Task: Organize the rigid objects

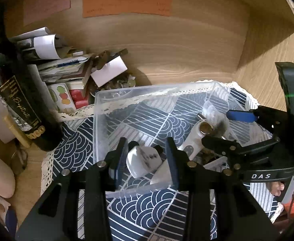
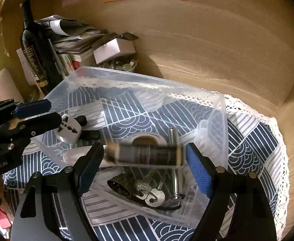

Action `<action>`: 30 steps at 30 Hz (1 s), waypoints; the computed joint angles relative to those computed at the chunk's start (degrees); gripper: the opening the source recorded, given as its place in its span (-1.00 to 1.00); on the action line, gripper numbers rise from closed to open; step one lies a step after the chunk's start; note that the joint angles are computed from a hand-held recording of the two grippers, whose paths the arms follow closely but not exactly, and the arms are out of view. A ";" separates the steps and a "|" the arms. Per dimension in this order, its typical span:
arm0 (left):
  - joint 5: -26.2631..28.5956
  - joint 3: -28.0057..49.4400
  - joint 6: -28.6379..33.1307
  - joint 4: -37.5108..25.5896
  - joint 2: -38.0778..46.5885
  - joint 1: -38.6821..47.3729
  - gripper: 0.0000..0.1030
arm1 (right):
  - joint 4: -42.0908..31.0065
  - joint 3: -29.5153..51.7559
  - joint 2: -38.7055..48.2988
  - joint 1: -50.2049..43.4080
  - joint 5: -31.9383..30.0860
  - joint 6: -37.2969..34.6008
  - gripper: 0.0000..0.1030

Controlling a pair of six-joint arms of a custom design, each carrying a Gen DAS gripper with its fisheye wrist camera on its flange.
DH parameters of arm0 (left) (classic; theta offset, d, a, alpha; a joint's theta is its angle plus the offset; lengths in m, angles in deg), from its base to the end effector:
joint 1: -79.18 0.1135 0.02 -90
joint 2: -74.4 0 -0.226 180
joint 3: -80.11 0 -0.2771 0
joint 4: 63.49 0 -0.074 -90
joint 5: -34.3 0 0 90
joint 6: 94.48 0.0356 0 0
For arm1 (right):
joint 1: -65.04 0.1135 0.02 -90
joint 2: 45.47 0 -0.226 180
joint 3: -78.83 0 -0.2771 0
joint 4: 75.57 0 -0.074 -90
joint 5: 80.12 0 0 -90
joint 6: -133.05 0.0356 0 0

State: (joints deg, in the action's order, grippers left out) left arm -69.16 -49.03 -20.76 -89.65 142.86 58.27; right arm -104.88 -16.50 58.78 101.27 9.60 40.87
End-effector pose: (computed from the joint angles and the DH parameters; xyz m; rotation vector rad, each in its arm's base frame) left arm 0.2641 -0.0921 0.1648 -0.0229 2.3091 -0.0560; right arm 0.3296 0.2417 0.1571 -0.8057 2.3063 0.2739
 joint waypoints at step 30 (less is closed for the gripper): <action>-42.45 -7.16 -14.00 -21.25 -38.27 -38.05 0.98 | 9.65 -37.42 -57.25 8.95 11.21 4.56 1.00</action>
